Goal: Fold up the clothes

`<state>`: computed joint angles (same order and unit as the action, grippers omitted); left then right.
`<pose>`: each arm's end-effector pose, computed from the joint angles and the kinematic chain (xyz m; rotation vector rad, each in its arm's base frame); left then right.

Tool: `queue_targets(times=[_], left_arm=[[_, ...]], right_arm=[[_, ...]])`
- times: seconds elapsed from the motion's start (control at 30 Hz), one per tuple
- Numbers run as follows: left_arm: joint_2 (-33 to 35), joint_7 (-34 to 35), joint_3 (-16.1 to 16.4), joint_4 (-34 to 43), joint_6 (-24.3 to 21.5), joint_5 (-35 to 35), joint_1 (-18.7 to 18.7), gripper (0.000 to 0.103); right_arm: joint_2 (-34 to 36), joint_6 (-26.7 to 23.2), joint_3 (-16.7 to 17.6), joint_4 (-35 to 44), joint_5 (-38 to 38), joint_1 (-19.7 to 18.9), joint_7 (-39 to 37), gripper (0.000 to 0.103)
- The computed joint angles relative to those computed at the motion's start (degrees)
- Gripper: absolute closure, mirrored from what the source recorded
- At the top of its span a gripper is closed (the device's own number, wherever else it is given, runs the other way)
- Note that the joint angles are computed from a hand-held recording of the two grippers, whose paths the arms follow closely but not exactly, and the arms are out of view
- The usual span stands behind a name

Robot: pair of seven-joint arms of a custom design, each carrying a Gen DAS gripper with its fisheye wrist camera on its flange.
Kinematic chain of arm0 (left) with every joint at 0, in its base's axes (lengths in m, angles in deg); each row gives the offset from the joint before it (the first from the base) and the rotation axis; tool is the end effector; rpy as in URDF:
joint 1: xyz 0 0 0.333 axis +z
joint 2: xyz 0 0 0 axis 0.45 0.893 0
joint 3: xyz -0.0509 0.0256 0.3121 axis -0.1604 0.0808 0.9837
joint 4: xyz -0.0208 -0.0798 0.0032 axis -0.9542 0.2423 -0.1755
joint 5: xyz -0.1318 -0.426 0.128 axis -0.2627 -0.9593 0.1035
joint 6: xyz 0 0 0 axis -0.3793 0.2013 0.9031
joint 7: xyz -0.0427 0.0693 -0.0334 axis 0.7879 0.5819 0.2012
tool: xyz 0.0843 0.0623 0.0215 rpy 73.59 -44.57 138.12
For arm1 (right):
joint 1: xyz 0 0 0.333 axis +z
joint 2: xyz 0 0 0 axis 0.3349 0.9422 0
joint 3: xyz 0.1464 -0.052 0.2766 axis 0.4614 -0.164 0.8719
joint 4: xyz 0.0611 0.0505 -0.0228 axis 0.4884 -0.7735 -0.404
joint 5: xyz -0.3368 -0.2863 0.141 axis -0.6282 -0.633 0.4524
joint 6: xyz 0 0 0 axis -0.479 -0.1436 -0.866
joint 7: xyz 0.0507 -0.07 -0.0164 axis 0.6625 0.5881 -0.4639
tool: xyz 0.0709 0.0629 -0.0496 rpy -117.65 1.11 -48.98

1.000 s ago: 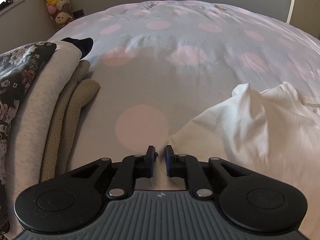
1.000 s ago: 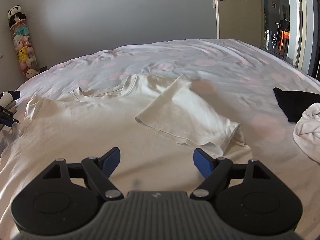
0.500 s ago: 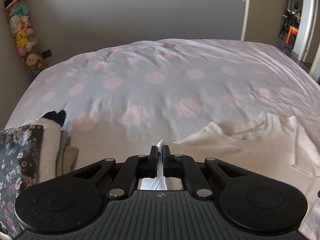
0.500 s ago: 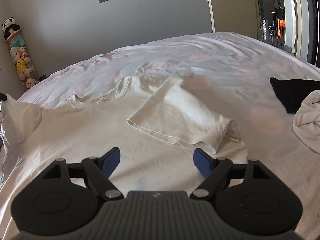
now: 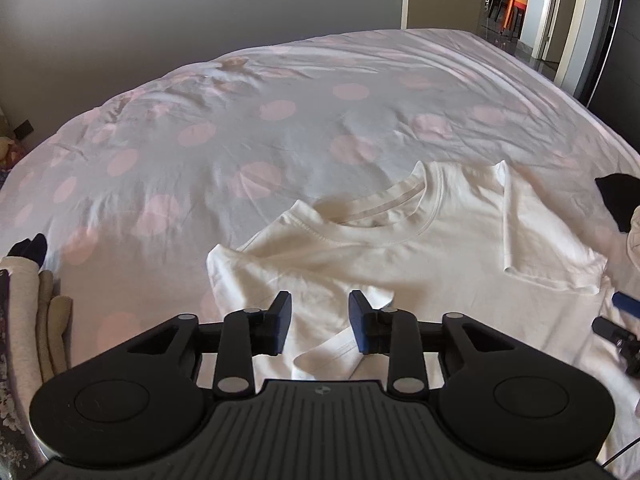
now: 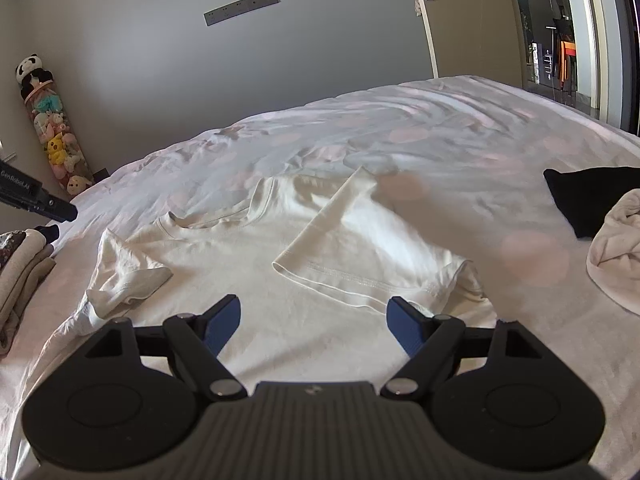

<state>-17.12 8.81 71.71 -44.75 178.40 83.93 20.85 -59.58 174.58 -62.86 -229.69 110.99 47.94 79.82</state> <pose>0.5107 -0.1121 0.5835 -1.7983 1.9237 -0.5184 0.4611 0.1262 0.4775 -1.6477 1.4388 -0.4610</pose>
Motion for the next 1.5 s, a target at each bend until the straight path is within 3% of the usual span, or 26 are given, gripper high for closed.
queue_targets(times=[0.07, 0.27, 0.47, 0.5, 0.53, 0.57, 0.67, 0.83, 0.97, 1.2, 1.37, 1.5], left_arm=[[-2.2, 0.9, 0.0, -2.6, -1.4, 0.7, -0.1, 0.059], [-5.3, 5.0, -0.4, -9.1, -4.5, 2.8, -0.9, 0.059], [-4.6, 6.5, -1.2, -11.7, -1.9, 5.3, -0.8, 0.060], [-4.4, 6.2, -1.9, -11.8, -1.4, 6.6, -0.3, 0.061], [-3.8, 5.8, -2.2, -11.4, -2.1, 7.3, 0.0, 0.075], [-3.3, 5.5, -2.5, -11.0, -2.8, 8.0, 0.3, 0.095], [-3.3, 8.8, -1.5, -10.3, -5.8, 7.9, -0.5, 0.098], [-5.3, 10.2, -4.3, -11.5, -10.1, 17.3, 2.5, 0.100], [-6.2, 6.7, -3.0, -12.9, -9.6, 17.8, 3.7, 0.101], [-10.6, 6.5, -3.2, -18.9, -5.5, 20.3, 3.0, 0.100], [-15.2, 12.1, -1.2, -20.3, -9.0, 16.9, 1.2, 0.086], [-18.0, 13.9, 1.4, -20.4, -7.0, 12.3, 0.3, 0.081]], right_arm=[[-0.1, -0.2, -0.4, 0.0, 0.2, 0.5, -0.2, 0.021], [-0.5, -0.5, -0.3, -0.1, 0.3, 0.6, -0.6, 0.021], [0.0, -1.3, -0.2, 0.1, 0.4, 0.7, -1.0, 0.021], [0.1, -1.4, -0.3, 0.1, 0.5, 0.8, -1.2, 0.021], [0.2, -1.5, -0.4, 0.1, 0.7, 1.0, -1.5, 0.021], [0.2, -1.4, -0.7, 0.1, 0.9, 1.2, -1.8, 0.021], [0.3, -1.4, -1.0, 0.2, 1.6, 1.5, -2.5, 0.021], [0.3, -1.6, -1.4, 0.5, 2.7, 1.9, -3.2, 0.021], [0.1, -1.9, -1.5, 0.5, 3.4, 2.3, -4.1, 0.021], [0.2, -2.3, -1.4, 0.7, 4.1, 2.5, -5.6, 0.021], [0.1, -2.7, -1.4, 0.9, 5.0, 2.5, -6.1, 0.021], [-0.3, -2.8, -1.3, 0.8, 5.5, 2.4, -6.7, 0.021]])
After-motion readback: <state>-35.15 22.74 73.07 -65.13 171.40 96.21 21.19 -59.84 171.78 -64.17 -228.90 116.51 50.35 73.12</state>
